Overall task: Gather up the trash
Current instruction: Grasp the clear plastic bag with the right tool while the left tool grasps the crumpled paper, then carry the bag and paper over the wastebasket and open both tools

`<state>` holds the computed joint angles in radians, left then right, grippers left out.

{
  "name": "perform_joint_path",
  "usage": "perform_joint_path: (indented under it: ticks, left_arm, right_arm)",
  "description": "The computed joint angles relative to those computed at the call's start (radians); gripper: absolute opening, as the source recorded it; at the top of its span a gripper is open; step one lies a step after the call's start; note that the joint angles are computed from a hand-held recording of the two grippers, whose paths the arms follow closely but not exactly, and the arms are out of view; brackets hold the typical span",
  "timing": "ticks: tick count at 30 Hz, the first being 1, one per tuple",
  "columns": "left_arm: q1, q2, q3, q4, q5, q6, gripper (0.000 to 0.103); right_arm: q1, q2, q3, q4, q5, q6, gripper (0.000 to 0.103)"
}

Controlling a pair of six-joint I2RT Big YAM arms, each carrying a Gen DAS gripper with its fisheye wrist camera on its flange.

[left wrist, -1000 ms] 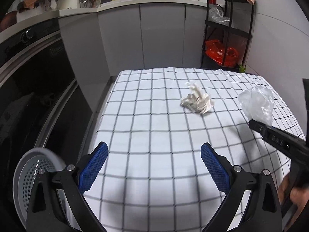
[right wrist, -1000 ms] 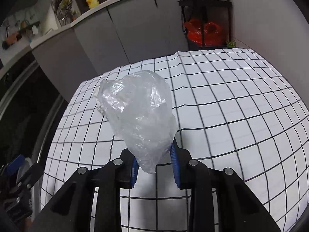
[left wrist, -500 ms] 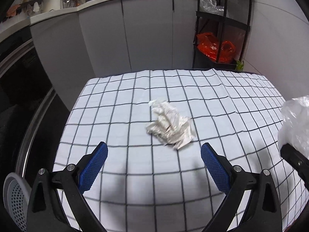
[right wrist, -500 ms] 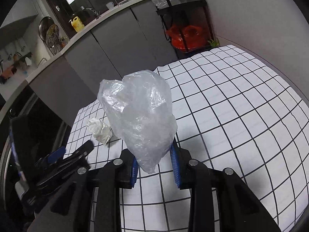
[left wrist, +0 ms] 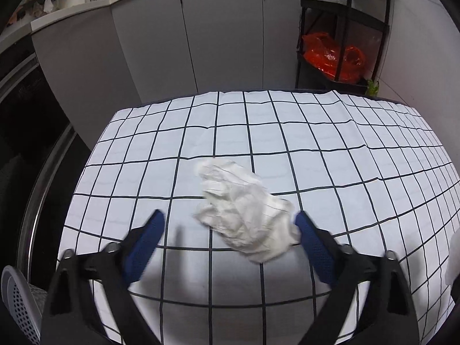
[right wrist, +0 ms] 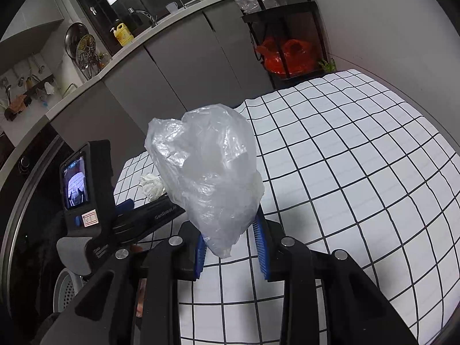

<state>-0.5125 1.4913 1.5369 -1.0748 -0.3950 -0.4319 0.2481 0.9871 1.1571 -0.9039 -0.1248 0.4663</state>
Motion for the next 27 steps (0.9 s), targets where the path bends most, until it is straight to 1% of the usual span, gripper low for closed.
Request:
perform_joint_path:
  ticks: [2,4,6,8,11,16,19,22,27]
  left_arm:
    - [0.004,0.004,0.002,-0.012,0.020,-0.005,0.060]
    - [0.003,-0.009,-0.014,0.003,0.020,-0.008,0.054]
    - [-0.001,-0.030,-0.029,0.014,0.017,-0.003,0.043]
    - [-0.004,-0.046,-0.035,0.012,0.021,-0.003,0.038]
    - [-0.004,-0.091,-0.057,0.011,0.040,-0.011,0.037]
    - [-0.010,-0.186,-0.108,0.005,0.032,-0.013,0.036]
    - [-0.016,-0.254,-0.145,-0.019,0.007,-0.017,0.036]
    - [-0.021,-0.331,-0.184,-0.049,-0.027,-0.015,0.036]
    - [-0.018,-0.468,-0.238,-0.118,-0.080,-0.031,0.036]
  right_arm:
    - [-0.003,0.001,0.000,0.003,-0.003,-0.002,0.028]
    - [-0.002,0.000,-0.001,0.002,0.001,-0.004,0.028]
    - [-0.001,0.002,0.002,0.000,0.003,-0.009,0.028]
    - [0.006,0.003,0.006,-0.004,0.015,-0.015,0.028]
    - [0.012,-0.004,0.009,-0.008,0.022,-0.017,0.028]
    - [0.023,-0.019,0.011,-0.009,0.022,-0.013,0.028]
    - [0.034,-0.024,0.015,-0.008,0.004,-0.011,0.028]
    - [0.074,-0.026,0.023,-0.008,0.009,-0.011,0.028]
    - [0.179,-0.014,0.046,-0.006,0.034,-0.010,0.028]
